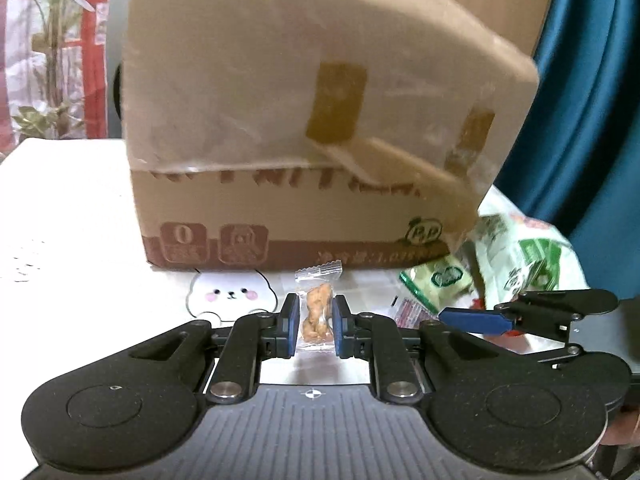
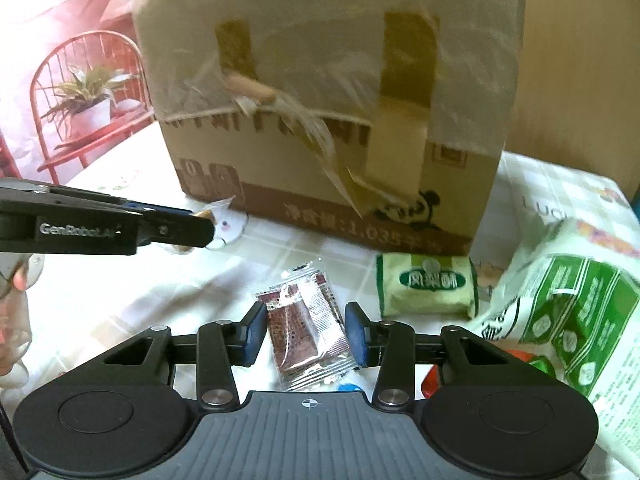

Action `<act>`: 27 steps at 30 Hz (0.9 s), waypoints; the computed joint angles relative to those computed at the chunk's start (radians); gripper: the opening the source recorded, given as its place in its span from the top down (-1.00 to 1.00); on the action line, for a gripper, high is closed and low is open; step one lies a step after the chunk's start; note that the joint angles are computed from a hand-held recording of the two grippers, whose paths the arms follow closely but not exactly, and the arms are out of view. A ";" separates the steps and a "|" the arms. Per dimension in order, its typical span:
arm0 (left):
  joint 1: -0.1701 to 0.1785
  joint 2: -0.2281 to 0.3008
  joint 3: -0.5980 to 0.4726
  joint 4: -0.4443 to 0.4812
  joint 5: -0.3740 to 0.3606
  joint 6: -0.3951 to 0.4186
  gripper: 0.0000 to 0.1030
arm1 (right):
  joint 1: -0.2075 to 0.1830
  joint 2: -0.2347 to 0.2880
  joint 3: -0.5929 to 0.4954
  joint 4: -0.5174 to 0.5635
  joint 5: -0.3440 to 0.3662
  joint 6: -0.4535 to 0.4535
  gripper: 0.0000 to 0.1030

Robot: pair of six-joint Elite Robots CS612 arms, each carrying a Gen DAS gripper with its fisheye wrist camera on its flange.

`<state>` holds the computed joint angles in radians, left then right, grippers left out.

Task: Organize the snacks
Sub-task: 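Carry both packets over the box and open both grippers to drop them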

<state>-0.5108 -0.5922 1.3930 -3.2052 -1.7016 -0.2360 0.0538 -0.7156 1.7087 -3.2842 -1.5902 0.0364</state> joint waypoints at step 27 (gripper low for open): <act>0.005 -0.069 0.022 -0.303 0.089 0.011 0.64 | 0.010 -0.105 0.017 -0.304 -0.038 -0.098 0.26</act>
